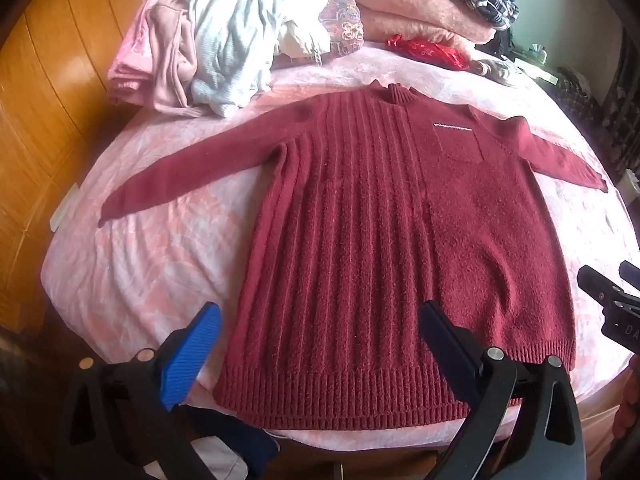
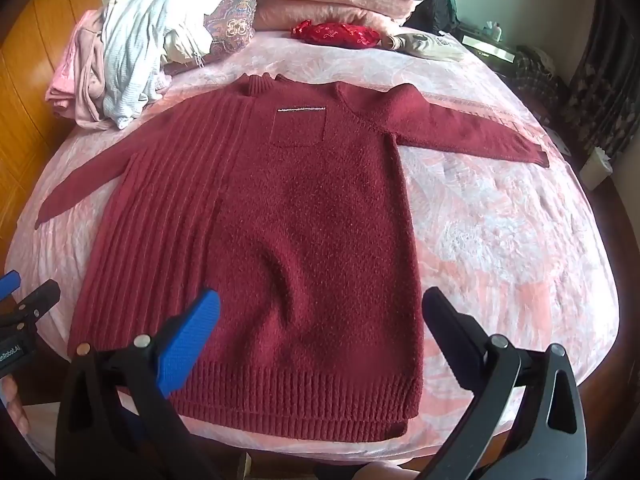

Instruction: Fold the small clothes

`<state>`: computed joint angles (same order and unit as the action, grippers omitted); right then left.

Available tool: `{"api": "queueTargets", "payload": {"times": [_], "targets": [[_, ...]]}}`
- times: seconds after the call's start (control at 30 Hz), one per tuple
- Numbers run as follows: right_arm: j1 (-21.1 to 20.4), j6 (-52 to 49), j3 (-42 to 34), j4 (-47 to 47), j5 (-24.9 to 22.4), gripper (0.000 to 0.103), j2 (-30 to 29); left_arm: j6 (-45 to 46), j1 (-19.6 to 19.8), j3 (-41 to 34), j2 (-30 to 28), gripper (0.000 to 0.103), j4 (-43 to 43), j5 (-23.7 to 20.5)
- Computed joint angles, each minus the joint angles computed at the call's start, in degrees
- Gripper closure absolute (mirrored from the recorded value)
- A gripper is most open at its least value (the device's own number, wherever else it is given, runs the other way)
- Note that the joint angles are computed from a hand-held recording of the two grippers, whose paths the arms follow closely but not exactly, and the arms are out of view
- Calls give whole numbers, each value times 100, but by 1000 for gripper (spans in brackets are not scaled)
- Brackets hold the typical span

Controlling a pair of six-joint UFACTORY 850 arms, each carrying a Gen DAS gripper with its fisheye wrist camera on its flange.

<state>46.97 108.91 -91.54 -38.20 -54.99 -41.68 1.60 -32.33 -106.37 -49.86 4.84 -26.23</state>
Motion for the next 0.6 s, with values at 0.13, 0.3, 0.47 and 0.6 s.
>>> {"api": "queueTargets", "payload": {"times": [0.13,0.3,0.47,0.6], "targets": [[-4,-21,-5,23,15,3,-4,-10,-11,57,33,4,16,35],[-8,-58,-11,65,34,3,-13,-57,-25,158,96,4,49,115],[-9,-58,-9,69,41,3,-14,-2,-11,36,17,4,19,21],[-8,-55,-11,72,42,3,-16,-17,1,-79,-54,4,27,-1]]}}
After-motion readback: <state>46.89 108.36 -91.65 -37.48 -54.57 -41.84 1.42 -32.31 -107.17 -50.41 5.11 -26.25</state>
